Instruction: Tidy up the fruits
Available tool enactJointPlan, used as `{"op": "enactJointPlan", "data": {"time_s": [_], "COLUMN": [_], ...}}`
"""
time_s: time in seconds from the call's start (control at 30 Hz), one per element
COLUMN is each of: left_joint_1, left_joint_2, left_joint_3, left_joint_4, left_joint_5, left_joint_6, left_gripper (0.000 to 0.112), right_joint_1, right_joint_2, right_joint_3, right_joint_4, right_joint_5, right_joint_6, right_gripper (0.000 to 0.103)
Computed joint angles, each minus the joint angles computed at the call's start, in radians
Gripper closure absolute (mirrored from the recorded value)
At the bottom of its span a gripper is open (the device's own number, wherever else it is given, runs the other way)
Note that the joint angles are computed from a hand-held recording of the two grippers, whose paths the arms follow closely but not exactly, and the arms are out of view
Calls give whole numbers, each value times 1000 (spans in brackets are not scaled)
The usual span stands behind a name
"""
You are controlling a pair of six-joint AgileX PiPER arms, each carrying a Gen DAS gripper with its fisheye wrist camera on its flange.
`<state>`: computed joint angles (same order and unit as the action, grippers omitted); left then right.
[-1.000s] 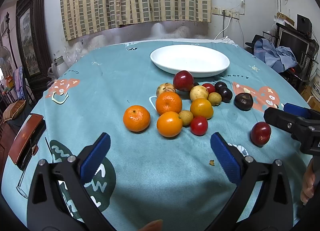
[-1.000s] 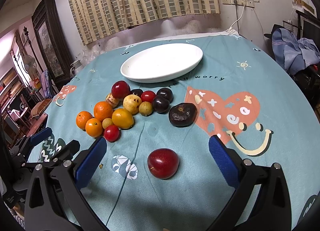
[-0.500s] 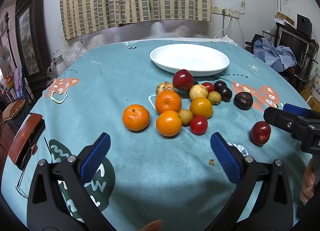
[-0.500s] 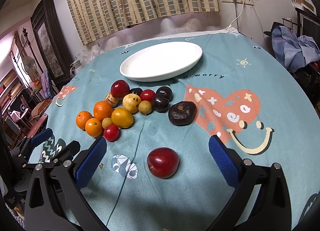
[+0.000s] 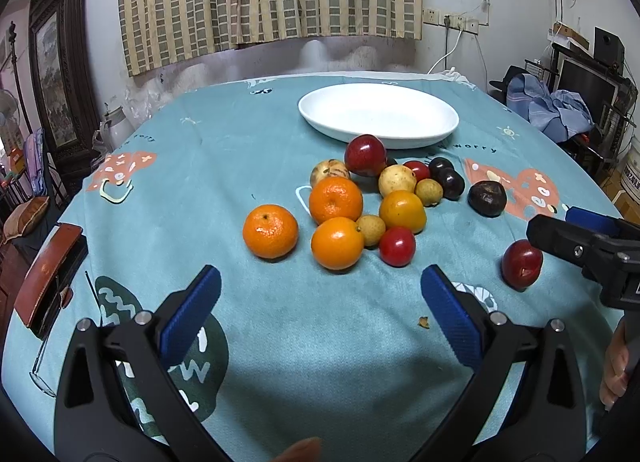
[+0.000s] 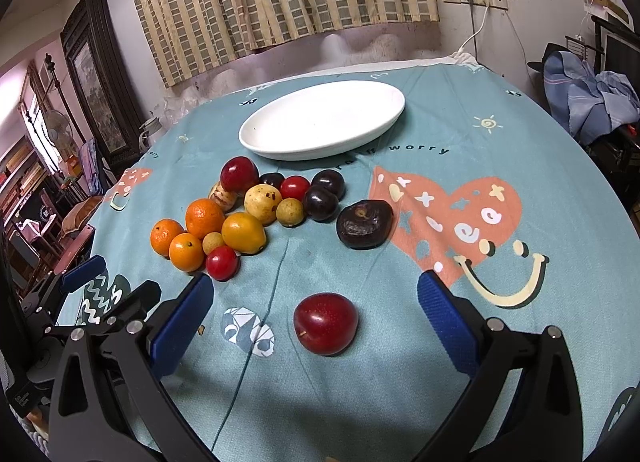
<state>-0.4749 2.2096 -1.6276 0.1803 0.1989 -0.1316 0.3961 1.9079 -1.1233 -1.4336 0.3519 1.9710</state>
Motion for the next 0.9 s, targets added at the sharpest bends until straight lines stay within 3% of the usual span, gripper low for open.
{"op": "enactJointPlan", "data": {"time_s": [0.07, 0.17, 0.3, 0.43, 0.57, 0.67, 0.83, 0.9], "left_joint_1": [6, 17, 40, 71, 56, 34, 44, 56], "left_joint_2": [16, 65, 135, 232, 236, 262, 244, 242], "left_joint_3": [-25, -101, -223, -394, -392, -454, -429, -438], "left_joint_4": [-118, -258, -282, -359, -298, -203, -227, -262], "left_joint_5": [28, 134, 279, 460, 465, 523, 521, 538], "left_joint_6": [118, 263, 261, 289, 241, 201, 231, 290], "left_gripper": [12, 12, 12, 12, 12, 12, 12, 12], "right_joint_1": [0, 7, 22, 2, -39, -78, -89, -90], "right_joint_2": [3, 9, 19, 50, 26, 21, 34, 34], "right_joint_3": [-5, -17, -29, -73, -37, -25, -60, -64], "right_joint_4": [12, 77, 139, 305, 344, 481, 793, 833], "right_joint_5": [4, 37, 97, 116, -4, -85, -100, -111], "right_joint_6": [-13, -90, -195, -459, -520, -646, -998, -1061], "right_gripper": [2, 2, 2, 2, 2, 18, 27, 30]}}
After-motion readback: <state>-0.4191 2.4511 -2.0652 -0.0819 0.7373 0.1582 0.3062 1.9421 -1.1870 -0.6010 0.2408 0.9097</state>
